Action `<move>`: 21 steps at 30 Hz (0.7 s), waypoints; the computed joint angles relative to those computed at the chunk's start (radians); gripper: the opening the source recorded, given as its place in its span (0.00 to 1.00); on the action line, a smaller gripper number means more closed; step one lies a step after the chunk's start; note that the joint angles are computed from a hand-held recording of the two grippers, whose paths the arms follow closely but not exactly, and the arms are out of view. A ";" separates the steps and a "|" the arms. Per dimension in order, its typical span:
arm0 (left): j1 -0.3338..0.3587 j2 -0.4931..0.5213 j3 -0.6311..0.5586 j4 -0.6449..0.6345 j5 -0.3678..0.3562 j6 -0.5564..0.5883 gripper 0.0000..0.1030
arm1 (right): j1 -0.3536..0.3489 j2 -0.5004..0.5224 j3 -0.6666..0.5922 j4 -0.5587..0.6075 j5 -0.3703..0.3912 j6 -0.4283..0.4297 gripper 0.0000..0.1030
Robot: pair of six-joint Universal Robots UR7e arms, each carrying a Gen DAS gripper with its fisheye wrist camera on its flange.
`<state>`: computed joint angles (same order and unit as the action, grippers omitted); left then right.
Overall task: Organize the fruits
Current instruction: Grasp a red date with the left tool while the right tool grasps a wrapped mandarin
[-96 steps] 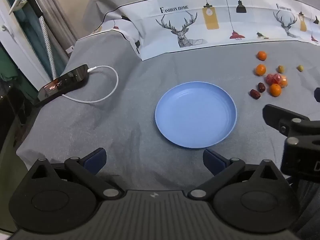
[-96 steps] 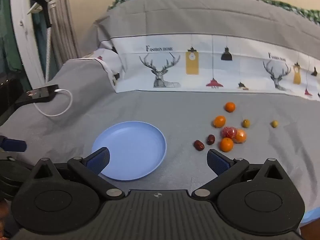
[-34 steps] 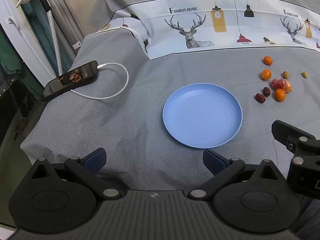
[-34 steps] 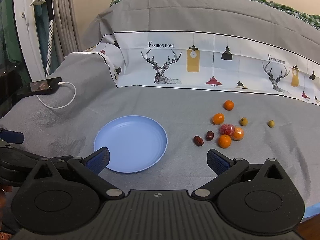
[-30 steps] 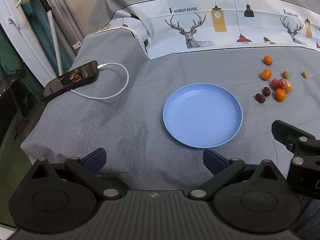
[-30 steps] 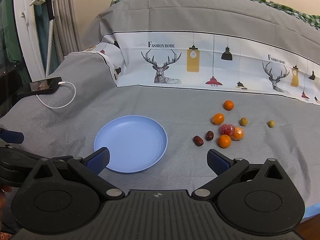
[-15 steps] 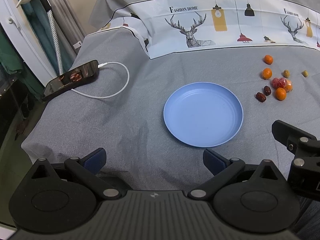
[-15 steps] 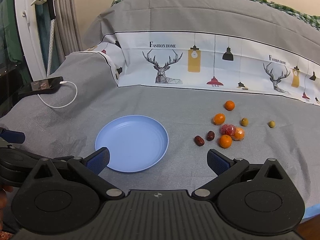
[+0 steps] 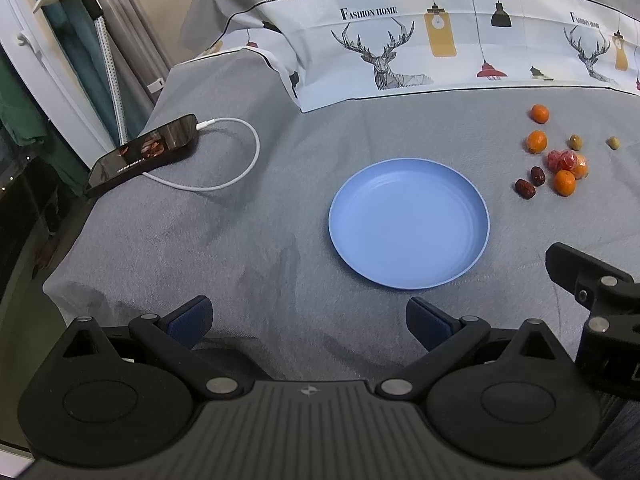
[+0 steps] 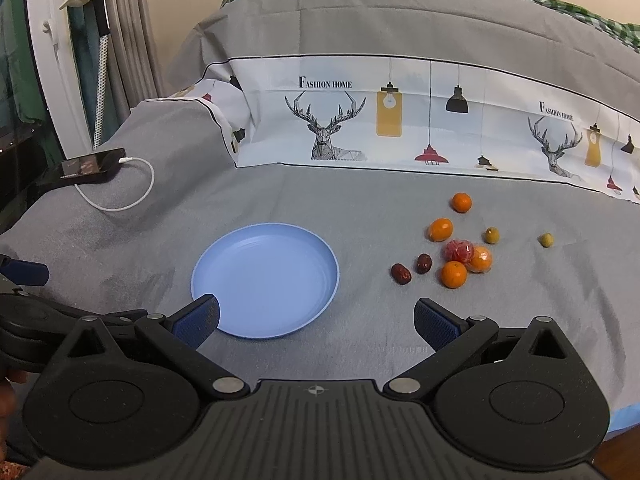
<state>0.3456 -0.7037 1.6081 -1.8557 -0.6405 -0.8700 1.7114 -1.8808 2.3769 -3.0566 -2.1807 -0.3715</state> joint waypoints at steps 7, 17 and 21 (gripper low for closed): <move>0.012 0.060 -0.067 -0.010 -0.015 0.044 1.00 | -0.106 -0.005 0.024 -0.090 0.018 -0.007 1.00; 0.051 0.279 -0.290 -0.192 -0.132 0.258 1.00 | -0.452 0.010 -0.025 -0.230 0.113 0.004 1.00; 0.072 0.407 -0.453 -0.151 -0.143 0.309 1.00 | -0.571 0.124 -0.091 -0.345 0.178 -0.071 1.00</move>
<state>0.4173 -0.2964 1.1553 -2.0067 -0.7836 -0.5611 1.1403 -1.7568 2.2858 -3.4014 -2.0030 -0.4420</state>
